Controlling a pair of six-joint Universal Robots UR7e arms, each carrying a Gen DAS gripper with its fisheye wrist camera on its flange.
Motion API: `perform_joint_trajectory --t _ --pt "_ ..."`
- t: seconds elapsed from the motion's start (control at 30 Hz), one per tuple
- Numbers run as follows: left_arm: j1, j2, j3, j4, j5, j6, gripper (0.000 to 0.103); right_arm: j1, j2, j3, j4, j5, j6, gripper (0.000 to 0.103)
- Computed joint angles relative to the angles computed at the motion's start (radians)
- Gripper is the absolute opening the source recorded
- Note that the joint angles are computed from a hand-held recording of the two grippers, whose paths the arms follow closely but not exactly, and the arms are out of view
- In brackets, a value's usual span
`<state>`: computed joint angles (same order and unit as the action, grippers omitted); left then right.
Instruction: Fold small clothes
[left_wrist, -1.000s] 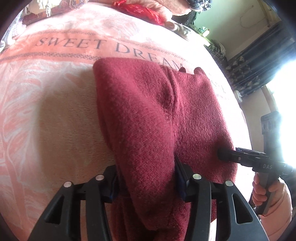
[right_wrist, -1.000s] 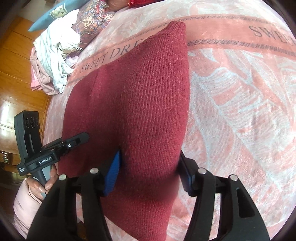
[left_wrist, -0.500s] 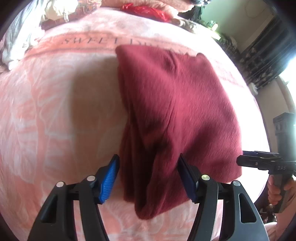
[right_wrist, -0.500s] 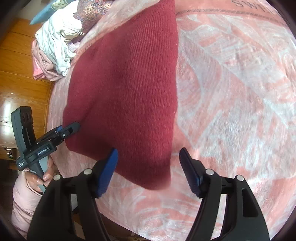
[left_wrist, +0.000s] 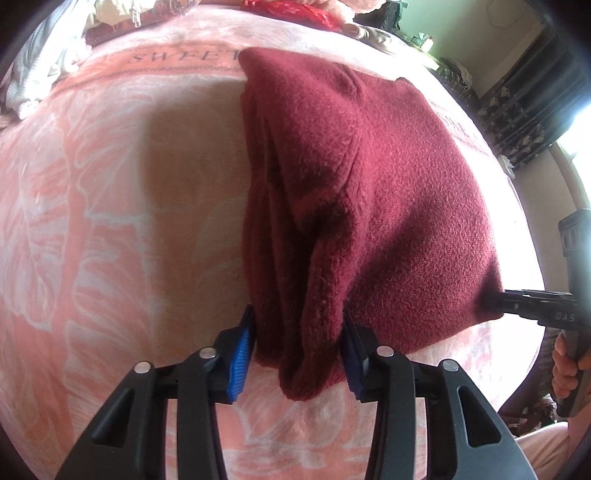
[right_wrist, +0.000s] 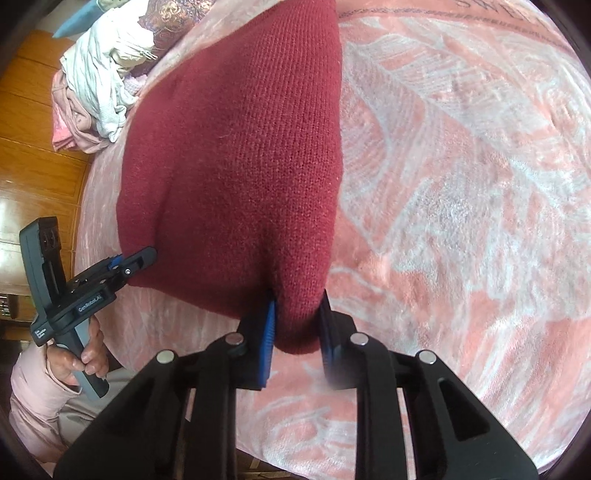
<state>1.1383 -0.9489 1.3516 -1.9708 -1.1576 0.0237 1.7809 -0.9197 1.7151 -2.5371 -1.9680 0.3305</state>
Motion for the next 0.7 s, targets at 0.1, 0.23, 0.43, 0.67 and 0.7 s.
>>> perform_joint_trajectory --t 0.1,0.23,0.43,0.67,0.7 --pt "0.000 -0.015 0.033 -0.039 0.004 0.017 0.045 -0.004 0.019 -0.018 0.003 -0.004 0.006 0.021" --pt "0.003 -0.035 0.069 -0.075 0.008 0.019 0.047 -0.001 0.033 -0.026 0.010 -0.026 -0.001 0.024" --pt "-0.011 -0.069 0.141 -0.146 0.052 0.054 0.051 -0.017 0.032 0.002 -0.028 -0.008 -0.009 0.030" --pt "-0.011 -0.089 0.173 -0.174 0.060 0.063 0.052 -0.020 0.029 0.019 -0.054 -0.008 -0.021 0.031" --pt "-0.012 -0.089 0.174 -0.176 0.061 0.064 0.052 -0.020 0.029 0.021 -0.057 -0.008 -0.020 0.031"
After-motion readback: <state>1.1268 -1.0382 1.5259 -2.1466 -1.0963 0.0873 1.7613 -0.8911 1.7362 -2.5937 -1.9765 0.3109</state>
